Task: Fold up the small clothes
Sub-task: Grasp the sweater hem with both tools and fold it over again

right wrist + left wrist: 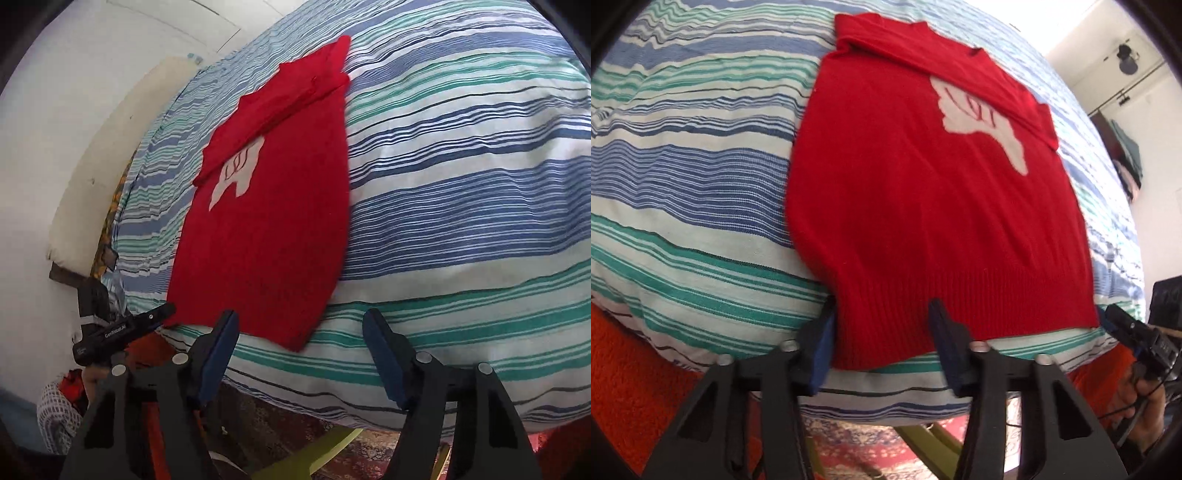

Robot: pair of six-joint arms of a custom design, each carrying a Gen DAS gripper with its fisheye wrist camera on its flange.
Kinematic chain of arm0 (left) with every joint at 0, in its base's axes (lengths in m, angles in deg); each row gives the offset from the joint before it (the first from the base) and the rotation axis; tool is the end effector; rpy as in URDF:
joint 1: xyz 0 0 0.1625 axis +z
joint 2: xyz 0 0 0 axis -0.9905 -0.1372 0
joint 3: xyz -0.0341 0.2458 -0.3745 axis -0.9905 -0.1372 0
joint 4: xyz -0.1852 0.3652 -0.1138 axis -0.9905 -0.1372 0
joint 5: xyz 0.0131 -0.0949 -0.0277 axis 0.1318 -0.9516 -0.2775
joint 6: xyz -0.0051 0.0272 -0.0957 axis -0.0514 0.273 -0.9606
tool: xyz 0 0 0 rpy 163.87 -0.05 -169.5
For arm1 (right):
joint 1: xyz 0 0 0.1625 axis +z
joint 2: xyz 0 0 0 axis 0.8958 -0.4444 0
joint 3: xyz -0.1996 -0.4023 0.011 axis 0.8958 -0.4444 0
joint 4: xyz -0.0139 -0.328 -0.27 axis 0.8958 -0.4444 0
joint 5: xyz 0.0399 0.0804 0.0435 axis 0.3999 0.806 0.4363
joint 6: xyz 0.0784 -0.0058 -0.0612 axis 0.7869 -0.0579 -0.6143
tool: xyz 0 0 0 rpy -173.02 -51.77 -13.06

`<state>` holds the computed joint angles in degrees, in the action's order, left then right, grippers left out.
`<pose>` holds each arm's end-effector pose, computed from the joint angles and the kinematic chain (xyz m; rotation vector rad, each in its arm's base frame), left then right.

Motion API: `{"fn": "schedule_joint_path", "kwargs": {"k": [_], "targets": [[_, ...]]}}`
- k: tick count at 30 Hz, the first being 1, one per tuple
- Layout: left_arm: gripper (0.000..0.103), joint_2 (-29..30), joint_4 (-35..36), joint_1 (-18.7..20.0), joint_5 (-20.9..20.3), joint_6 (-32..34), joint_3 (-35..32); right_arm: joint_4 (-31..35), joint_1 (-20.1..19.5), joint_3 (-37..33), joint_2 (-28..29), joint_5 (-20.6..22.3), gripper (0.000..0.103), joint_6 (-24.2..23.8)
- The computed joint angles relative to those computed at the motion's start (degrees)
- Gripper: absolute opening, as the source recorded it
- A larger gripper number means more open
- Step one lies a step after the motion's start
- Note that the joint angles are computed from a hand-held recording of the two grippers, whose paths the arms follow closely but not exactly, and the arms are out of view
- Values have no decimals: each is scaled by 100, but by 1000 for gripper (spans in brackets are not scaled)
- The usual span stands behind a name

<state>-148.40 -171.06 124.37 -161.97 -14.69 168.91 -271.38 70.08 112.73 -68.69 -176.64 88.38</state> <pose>-0.1736 -0.3780 0.2537 0.7756 2.6532 0.0475 0.2540 -0.1724 0.1516 -0.5951 -2.6570 1.1724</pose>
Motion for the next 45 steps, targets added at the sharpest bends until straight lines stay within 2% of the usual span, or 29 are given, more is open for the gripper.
{"fn": "schedule_joint_path", "kwargs": {"k": [1,2,3,4,5,10,13,15,20,22,24,29,30,32,33,34,36,39,40,42,45], "targets": [[10,0,59,5,39,-52,-15,-225,-104,-1,105,117,62,-168],[6,-1,129,36,17,-109,-48,-286,-246,-9,166,302,52,-306],[5,-23,165,119,-117,-149,-96,-107,-425,-42,157,547,26,-437],[5,-80,166,173,-189,-163,-120,313,-516,-121,108,627,9,-451],[5,-137,193,201,-240,-175,-150,552,-469,-161,56,560,5,-388],[4,-210,64,415,-917,-254,-462,490,83,-305,11,-30,5,-199],[4,246,-341,563,-1245,-205,-891,30,112,-452,34,-357,5,-609],[4,737,-676,578,-1265,-217,-1248,-441,-79,-597,89,-490,5,-1105],[4,2173,-1280,597,-991,-107,-2405,-965,-1031,-1254,-31,-614,5,-2652],[4,2756,-1352,620,-849,-120,-2911,-1103,-1604,-1504,-163,-292,5,-3253],[5,3243,-1378,662,-684,-48,-3369,-968,-2148,-1769,-332,-2,5,-3697],[5,4393,-1329,792,-246,27,-4411,-482,-3143,-2615,-270,528,5,-4449],[7,4586,-1303,818,-111,45,-4575,-392,-3287,-2745,-250,603,5,-4541],[17,4855,-1188,849,193,0,-4821,-359,-3590,-2962,-131,860,5,-4700],[34,4975,-1099,866,399,-92,-4948,-317,-3727,-3029,-98,996,7,-4747],[57,5047,-1019,889,528,-192,-5059,-264,-3825,-3104,-35,1006,8,-4762],[73,4994,-1211,964,559,-332,-5081,-134,-3937,-3243,52,869,27,-4764],[73,4597,-1670,993,531,-156,-4722,-473,-3835,-3172,33,639,30,-5080],[73,4465,-1804,957,546,-71,-4568,-630,-3701,-3137,37,486,30,-5297],[73,4066,-2241,868,315,427,-4011,-588,-3410,-2992,-99,341,30,-5650],[77,3718,-2206,646,-57,1511,-3392,-119,-3083,-2804,-158,893,29,-5933]]}}
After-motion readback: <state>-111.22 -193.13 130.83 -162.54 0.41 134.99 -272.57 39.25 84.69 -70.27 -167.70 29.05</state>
